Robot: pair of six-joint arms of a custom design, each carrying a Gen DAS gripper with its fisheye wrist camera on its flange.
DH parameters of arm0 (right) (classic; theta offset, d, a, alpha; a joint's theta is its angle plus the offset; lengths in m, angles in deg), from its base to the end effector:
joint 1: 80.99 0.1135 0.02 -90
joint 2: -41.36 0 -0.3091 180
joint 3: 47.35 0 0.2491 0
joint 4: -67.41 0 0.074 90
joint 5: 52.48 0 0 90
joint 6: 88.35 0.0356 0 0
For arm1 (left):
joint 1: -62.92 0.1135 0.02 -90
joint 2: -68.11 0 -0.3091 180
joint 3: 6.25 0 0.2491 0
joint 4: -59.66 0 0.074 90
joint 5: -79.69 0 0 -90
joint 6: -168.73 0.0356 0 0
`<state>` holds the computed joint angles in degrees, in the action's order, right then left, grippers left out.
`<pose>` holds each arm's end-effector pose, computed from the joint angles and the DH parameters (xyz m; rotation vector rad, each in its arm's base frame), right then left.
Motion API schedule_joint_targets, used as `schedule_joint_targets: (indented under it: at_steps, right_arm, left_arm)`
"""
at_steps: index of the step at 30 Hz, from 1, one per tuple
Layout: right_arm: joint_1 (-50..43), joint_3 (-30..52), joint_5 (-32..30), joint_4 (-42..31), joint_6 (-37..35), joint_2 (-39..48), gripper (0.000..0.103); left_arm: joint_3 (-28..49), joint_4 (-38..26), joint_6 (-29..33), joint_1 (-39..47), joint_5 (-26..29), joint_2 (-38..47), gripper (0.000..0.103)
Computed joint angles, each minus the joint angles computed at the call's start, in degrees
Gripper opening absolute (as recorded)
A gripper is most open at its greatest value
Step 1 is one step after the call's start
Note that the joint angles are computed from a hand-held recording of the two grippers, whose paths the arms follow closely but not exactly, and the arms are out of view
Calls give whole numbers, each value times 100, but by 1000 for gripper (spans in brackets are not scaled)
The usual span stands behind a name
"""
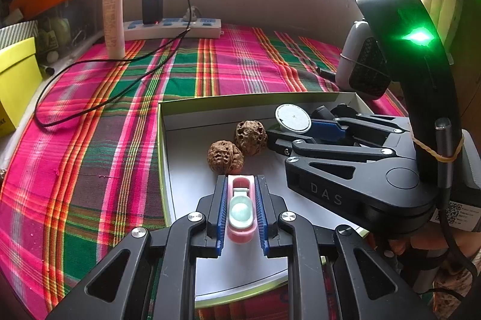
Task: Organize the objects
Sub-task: 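Open the right tool to release the spool while the left tool releases the pink case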
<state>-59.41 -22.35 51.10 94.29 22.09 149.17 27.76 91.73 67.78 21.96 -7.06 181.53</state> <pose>0.1952 0.0682 0.0707 0.0665 2.5059 -0.0032 0.1972 -0.1738 0.0717 0.6613 2.3622 -0.4818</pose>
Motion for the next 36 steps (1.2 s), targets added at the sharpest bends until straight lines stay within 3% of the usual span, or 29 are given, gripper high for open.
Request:
schedule_joint_targets:
  at_steps: [5, 15, 23, 36]
  right_arm:
    - [-5, -63, 16, 74, 26, -30, 44]
    - [28, -179, 60, 143, 61, -115, 50]
    - [151, -338, 165, 150, 155, -362, 51]
    - [544, -644, 518, -68, 576, -986, 51]
  left_arm:
    - [-4, -39, 29, 43, 15, -41, 17]
    - [-46, -29, -13, -8, -12, -102, 19]
    - [-138, -1, -73, -41, -120, -215, 26]
    - [-486, 63, -207, -204, -340, -555, 29]
